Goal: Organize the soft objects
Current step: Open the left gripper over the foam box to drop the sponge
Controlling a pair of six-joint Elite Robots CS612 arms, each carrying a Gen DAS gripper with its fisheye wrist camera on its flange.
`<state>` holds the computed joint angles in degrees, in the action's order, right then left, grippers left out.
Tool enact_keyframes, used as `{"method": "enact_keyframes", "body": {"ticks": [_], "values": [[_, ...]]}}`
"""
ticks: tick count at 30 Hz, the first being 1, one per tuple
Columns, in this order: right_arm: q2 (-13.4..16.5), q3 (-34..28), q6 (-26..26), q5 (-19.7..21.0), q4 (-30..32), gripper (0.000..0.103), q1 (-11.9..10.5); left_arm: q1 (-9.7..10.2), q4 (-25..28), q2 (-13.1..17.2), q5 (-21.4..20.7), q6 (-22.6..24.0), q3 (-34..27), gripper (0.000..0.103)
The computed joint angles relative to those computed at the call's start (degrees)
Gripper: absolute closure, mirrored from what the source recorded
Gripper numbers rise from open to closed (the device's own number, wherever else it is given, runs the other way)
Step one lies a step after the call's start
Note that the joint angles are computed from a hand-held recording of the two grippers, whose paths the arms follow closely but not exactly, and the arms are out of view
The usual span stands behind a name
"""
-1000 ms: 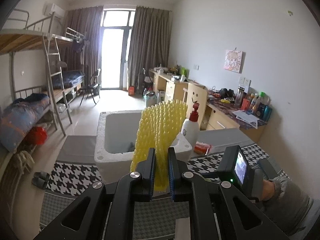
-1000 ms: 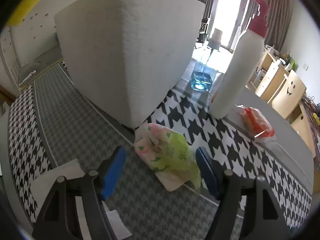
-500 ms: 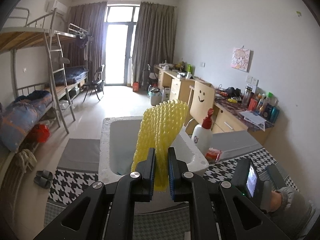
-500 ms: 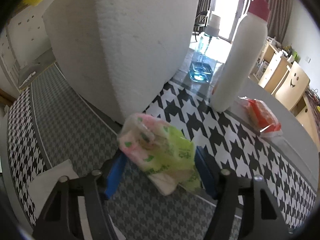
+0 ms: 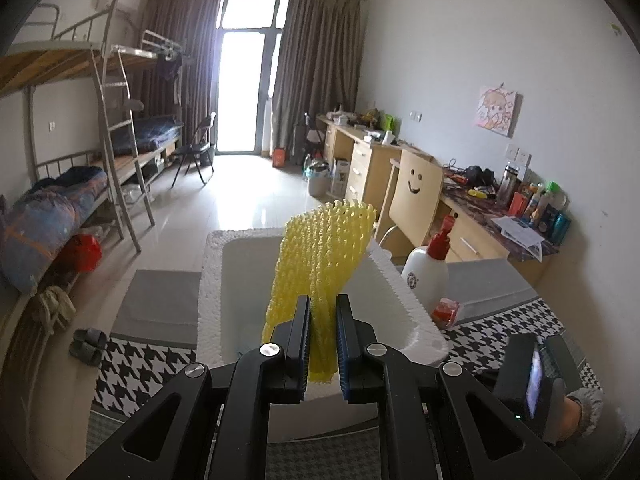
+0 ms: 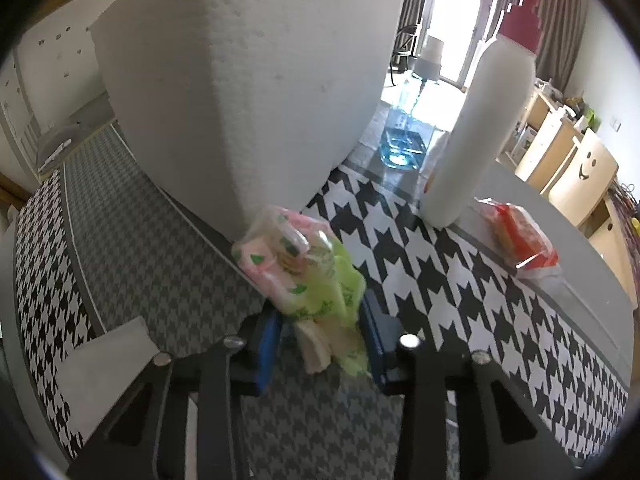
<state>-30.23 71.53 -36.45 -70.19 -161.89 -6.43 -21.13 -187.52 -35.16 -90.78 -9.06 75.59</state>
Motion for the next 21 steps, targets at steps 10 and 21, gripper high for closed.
{"method": "enact_keyframes", "body": {"ticks": [10,21], "values": [[-2.8,4.2,1.6,1.0,-3.1,0.067,-0.7,0.04,3.5,0.8,0.8,-0.7,-1.9,0.091],[-6.3,9.3,7.5,3.2,-9.3,0.067,-2.3,-0.41,2.5,0.7,3.4,-0.9,-1.4,0.029]]}}
